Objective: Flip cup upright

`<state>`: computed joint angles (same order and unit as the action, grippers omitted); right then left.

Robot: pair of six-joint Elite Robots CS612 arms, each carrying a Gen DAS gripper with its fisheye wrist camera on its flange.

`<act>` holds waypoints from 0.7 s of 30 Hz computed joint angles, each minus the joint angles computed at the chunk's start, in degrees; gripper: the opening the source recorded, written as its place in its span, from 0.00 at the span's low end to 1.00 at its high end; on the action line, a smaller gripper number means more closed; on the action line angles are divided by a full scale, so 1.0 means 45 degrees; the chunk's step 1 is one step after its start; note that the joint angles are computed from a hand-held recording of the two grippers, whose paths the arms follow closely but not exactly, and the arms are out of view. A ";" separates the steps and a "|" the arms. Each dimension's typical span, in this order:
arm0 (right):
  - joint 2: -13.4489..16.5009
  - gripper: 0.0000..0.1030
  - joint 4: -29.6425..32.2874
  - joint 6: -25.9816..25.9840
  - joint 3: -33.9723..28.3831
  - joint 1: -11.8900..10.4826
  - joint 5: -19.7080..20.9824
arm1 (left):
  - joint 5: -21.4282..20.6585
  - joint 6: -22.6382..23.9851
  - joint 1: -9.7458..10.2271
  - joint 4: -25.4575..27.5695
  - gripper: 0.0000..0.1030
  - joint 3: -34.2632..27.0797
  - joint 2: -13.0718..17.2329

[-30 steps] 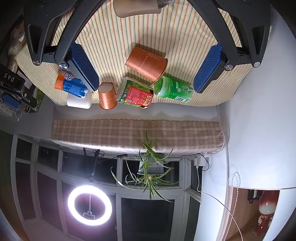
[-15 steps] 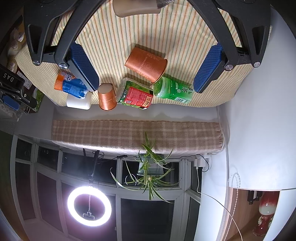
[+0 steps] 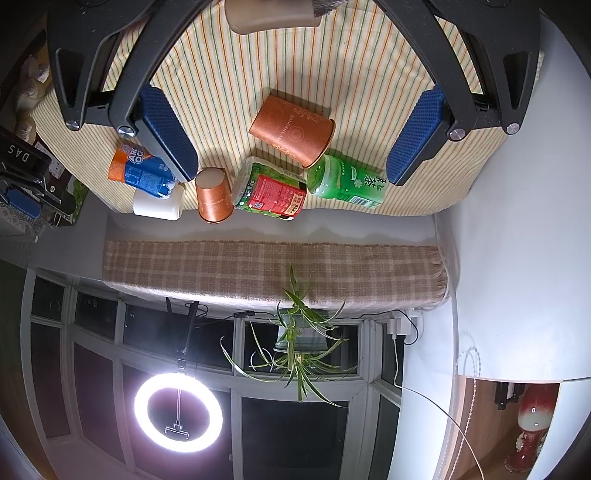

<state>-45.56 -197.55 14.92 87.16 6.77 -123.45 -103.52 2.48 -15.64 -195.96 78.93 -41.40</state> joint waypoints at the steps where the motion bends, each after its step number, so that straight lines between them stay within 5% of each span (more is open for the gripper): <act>1: 0.0009 0.88 0.0022 0.0007 -0.0016 0.0000 -0.0014 | 0.0000 0.0002 0.0000 -0.0003 1.00 0.0005 0.0000; 21: -0.0007 0.88 0.0208 0.0059 0.0020 -0.0038 0.0195 | -0.0004 -0.0013 0.0010 -0.0064 1.00 -0.0010 0.0105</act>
<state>-45.59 -196.61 15.19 87.25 6.59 -122.57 -103.54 2.42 -15.59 -196.25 78.89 -40.93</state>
